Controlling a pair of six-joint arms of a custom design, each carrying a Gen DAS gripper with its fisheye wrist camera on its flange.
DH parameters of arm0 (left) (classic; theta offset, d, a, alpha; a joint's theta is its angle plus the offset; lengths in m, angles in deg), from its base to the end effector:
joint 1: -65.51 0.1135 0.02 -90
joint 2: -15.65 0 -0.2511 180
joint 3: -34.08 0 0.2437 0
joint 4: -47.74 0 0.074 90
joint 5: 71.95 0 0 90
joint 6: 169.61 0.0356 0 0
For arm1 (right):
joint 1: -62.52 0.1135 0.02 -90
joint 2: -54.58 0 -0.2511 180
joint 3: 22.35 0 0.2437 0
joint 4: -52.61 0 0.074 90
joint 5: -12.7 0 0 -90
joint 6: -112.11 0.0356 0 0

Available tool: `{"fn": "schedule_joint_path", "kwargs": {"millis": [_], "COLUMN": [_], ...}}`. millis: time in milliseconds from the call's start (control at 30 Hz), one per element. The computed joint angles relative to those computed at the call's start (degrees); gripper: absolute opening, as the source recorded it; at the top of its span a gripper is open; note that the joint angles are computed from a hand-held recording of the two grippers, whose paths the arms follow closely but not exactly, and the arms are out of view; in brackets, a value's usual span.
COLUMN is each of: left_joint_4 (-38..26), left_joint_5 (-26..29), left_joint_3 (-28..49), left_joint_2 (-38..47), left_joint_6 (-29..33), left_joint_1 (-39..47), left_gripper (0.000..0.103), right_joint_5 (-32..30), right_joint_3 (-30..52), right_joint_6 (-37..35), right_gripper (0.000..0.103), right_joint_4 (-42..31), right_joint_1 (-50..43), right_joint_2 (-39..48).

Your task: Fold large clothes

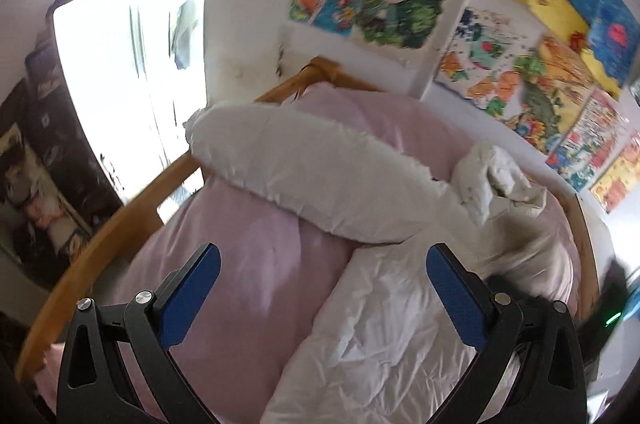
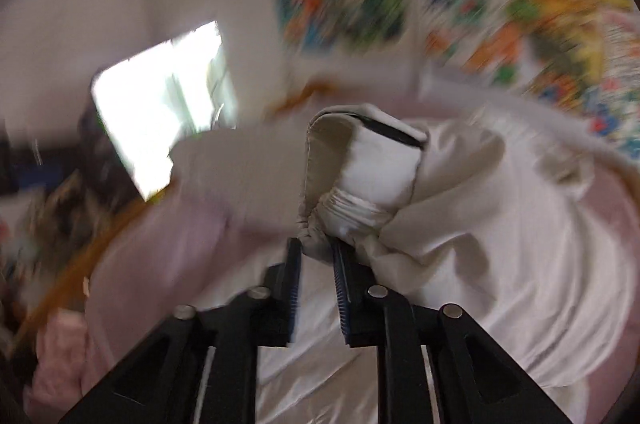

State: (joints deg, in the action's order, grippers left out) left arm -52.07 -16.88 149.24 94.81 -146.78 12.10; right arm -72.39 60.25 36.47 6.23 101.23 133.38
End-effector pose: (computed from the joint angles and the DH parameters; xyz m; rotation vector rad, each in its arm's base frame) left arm 0.1448 -0.1609 0.4108 -0.4607 2.3557 -0.1104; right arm 0.2321 0.1821 0.3019 -0.4503 2.2959 0.3692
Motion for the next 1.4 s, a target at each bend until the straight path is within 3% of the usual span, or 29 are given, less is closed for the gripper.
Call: {"fn": "schedule_joint_path", "kwargs": {"millis": [100, 167, 200, 267, 400, 533, 633, 700, 767, 867, 933, 1000, 1133, 1233, 1400], "left_joint_4": [5.9, 9.5, 11.3, 16.5, 28.3, 36.6, 36.8, 29.9, 24.1, 21.3, 23.8, 28.7, 34.7, 39.7, 42.5], "left_joint_5": [1.5, 1.1, 1.0, 1.7, 3.4, 6.7, 6.3, 3.4, 1.8, 1.0, -1.1, 0.2, 5.0, 5.7, 6.7], "left_joint_3": [-7.3, -10.3, -11.6, -13.5, -17.3, -13.1, -3.5, 7.9, 18.0, 25.0, 24.2, 22.0, 19.6, 15.4, 13.8], "left_joint_2": [-2.4, -2.5, -2.0, -0.6, 1.8, 11.2, 22.4, 32.5, 42.0, 50.6, 52.3, 53.0, 54.1, 53.5, 54.5], "left_joint_6": [0.2, 1.0, 1.6, 3.7, 9.3, 16.8, 21.1, 22.0, 23.3, 25.0, 26.9, 29.8, 31.4, 32.9, 34.8], "left_joint_1": [0.7, 0.4, 0.1, 0.2, -2.1, -3.5, -3.5, -2.9, -1.6, -0.1, 0.4, 2.1, 5.7, 6.4, 6.8], "left_gripper": [0.101, 0.101, 0.101, 0.101, 0.101, 0.101, 0.101, 0.101, 0.101, 0.101, 0.102, 0.102, 0.102, 0.102, 0.103], "right_joint_5": [-3.2, -3.8, -4.1, -4.9, 2.5, 5.9, 6.0, 1.7, 0.1, -0.5, 1.2, 2.2, -2.7, -3.5, -4.0], "right_joint_3": [-7.0, -11.2, -13.1, -13.7, -17.5, -20.9, -20.3, -16.9, -13.5, -8.0, -7.3, -7.5, -7.6, -10.6, -11.0], "right_joint_6": [0.4, 0.3, -0.6, -4.1, -7.8, -14.0, -17.1, -16.1, -15.2, -14.4, -15.6, -16.2, -14.7, -14.6, -14.5], "right_gripper": [0.047, 0.093, 0.095, 0.095, 0.095, 0.095, 0.095, 0.095, 0.095, 0.095, 0.095, 0.094, 0.096, 0.099, 0.101], "right_joint_4": [2.9, 4.2, 4.6, 3.5, -1.9, -3.3, 0.8, 3.9, 5.6, 8.4, 12.4, 15.8, 19.7, 23.4, 25.2], "right_joint_1": [1.3, 1.9, 2.3, 1.7, -1.6, -23.4, -37.7, -46.8, -49.8, -49.3, -47.4, -46.8, -50.1, -50.7, -50.3], "right_joint_2": [-3.3, -8.5, -11.7, -15.8, -26.9, -31.6, -25.4, -16.6, -9.1, 2.0, 6.6, 10.1, 16.5, 17.4, 21.3]}}
